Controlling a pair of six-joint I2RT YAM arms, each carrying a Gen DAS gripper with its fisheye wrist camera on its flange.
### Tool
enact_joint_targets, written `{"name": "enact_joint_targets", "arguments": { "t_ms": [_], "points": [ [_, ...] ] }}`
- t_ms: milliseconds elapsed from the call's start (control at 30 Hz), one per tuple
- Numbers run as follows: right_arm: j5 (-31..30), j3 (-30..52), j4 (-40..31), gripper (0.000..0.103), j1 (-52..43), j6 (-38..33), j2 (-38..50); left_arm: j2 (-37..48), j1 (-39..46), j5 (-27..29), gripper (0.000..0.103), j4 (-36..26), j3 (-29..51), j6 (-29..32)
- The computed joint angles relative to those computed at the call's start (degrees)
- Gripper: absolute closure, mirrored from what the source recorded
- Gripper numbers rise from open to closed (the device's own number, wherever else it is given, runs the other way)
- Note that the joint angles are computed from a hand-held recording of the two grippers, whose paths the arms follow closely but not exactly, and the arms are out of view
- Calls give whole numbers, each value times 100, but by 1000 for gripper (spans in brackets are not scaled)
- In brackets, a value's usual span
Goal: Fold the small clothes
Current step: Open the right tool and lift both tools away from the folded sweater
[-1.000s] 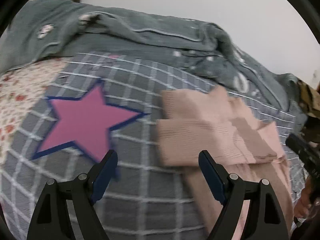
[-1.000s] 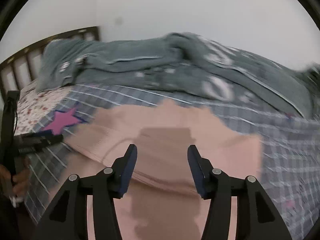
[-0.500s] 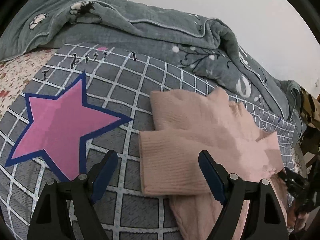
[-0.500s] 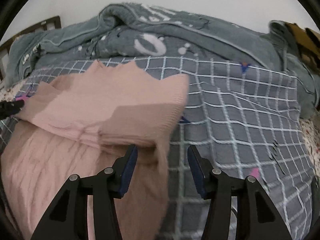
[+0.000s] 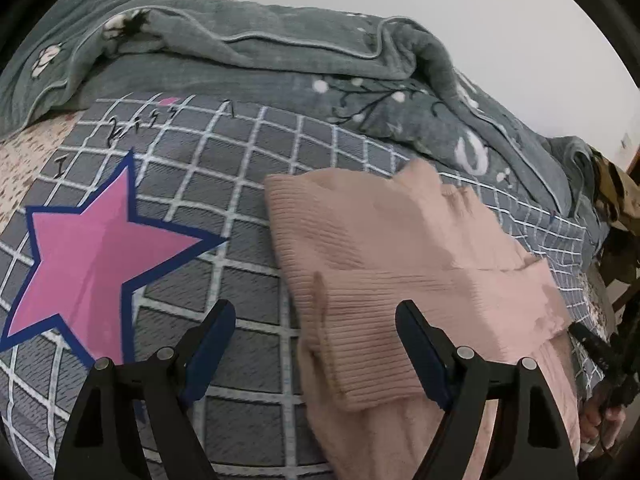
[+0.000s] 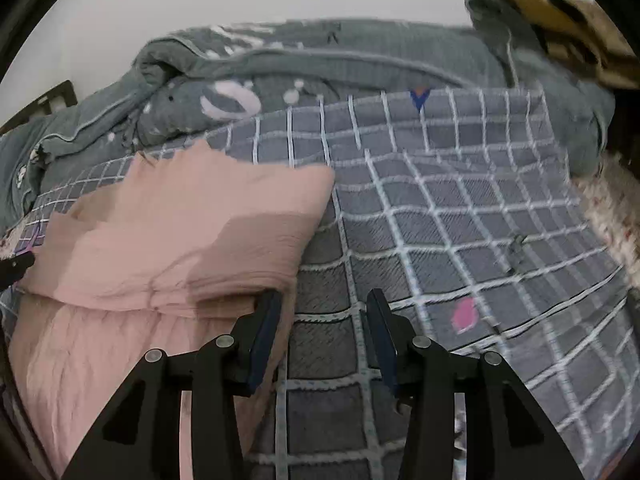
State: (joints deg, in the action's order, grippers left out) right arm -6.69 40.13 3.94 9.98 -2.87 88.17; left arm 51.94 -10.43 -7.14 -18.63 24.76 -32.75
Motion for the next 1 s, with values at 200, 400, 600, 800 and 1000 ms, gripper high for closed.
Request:
{"name": "enact_joint_targets", "arguments": {
  "t_ms": [200, 400, 600, 800, 1000],
  "points": [
    [-273, -89, 48, 48, 76, -165, -601, 73, -68, -28, 46, 218, 86, 244],
    [94, 319, 115, 48, 620, 6, 73, 568, -31, 115, 82, 492, 177, 412],
    [561, 780, -232, 50, 839, 172, 809, 155, -121, -34, 93, 703, 8, 479],
    [342, 668, 6, 52, 734, 226, 543, 525, -120, -385, 94, 836, 606, 509],
    [546, 1023, -183, 52, 817, 227, 996, 1288, -134, -743, 93, 732, 749, 525]
  ]
}}
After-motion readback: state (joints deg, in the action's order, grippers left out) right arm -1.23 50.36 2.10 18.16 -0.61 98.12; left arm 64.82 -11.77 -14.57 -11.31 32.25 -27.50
